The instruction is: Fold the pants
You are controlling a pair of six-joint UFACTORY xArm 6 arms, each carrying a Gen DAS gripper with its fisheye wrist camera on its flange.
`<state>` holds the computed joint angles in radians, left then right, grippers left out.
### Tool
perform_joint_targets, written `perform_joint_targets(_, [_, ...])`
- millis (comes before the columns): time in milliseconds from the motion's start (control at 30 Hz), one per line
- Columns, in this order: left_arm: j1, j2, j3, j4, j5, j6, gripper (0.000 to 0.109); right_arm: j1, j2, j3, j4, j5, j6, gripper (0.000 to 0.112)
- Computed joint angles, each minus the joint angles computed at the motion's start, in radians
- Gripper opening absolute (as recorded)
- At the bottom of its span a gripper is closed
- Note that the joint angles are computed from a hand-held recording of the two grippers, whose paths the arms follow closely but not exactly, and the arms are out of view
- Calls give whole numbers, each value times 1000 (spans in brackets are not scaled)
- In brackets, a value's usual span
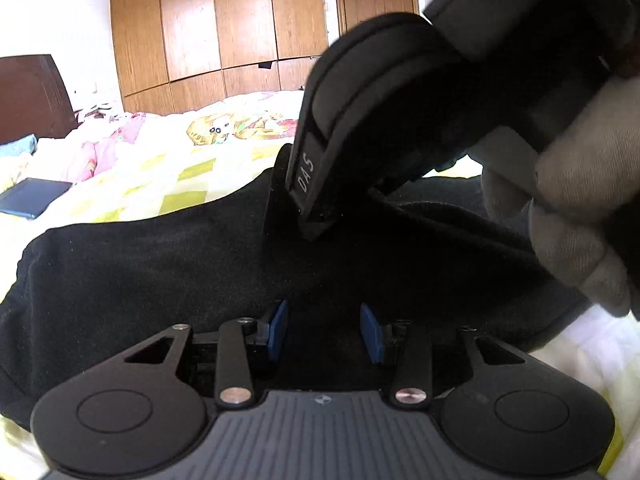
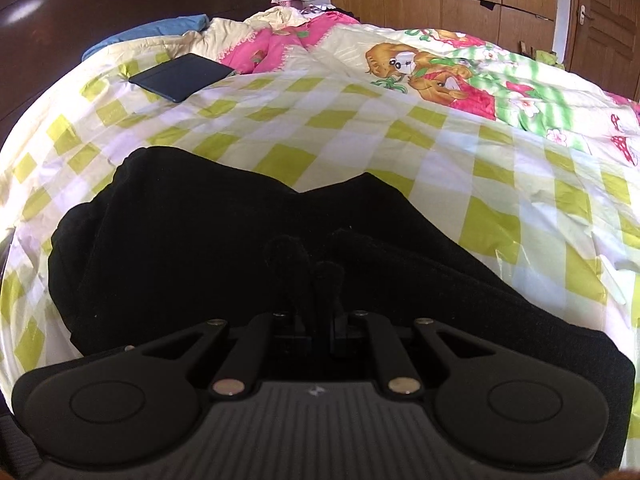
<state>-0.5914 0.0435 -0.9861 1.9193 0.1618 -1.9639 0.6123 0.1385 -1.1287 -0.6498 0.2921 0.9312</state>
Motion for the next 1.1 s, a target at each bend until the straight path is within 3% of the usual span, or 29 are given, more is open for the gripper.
perform_joint_targets(300, [4, -9, 13, -13, 1, 8, 54, -10, -19, -40, -69, 6, 111, 9])
perform_joint_targets(467, [24, 15, -7, -100, -33, 93, 54, 10, 21, -136, -20, 6, 45, 9])
perform_joint_targets(600, [49, 5, -14, -76, -59, 65, 54, 43, 95, -250, 19, 15, -22, 9])
perform_joint_targets(667, [40, -59, 37, -92, 24, 88, 54, 60, 137, -307, 70, 19, -72, 9])
perform_joint_targets(733, [10, -146, 118, -90, 184, 133, 55, 79, 185, -373, 79, 38, -100, 9])
perform_joint_targets(800, [20, -190, 171, -139, 251, 195, 55, 99, 242, -444, 117, 49, -144, 9])
perform_joint_targets(967, [127, -213, 205, -181, 175, 125, 55, 147, 392, -637, 130, 120, -161, 9])
perform_joint_targets(1100, [141, -203, 210, -263, 190, 235, 55, 171, 497, -784, 145, 179, -181, 9])
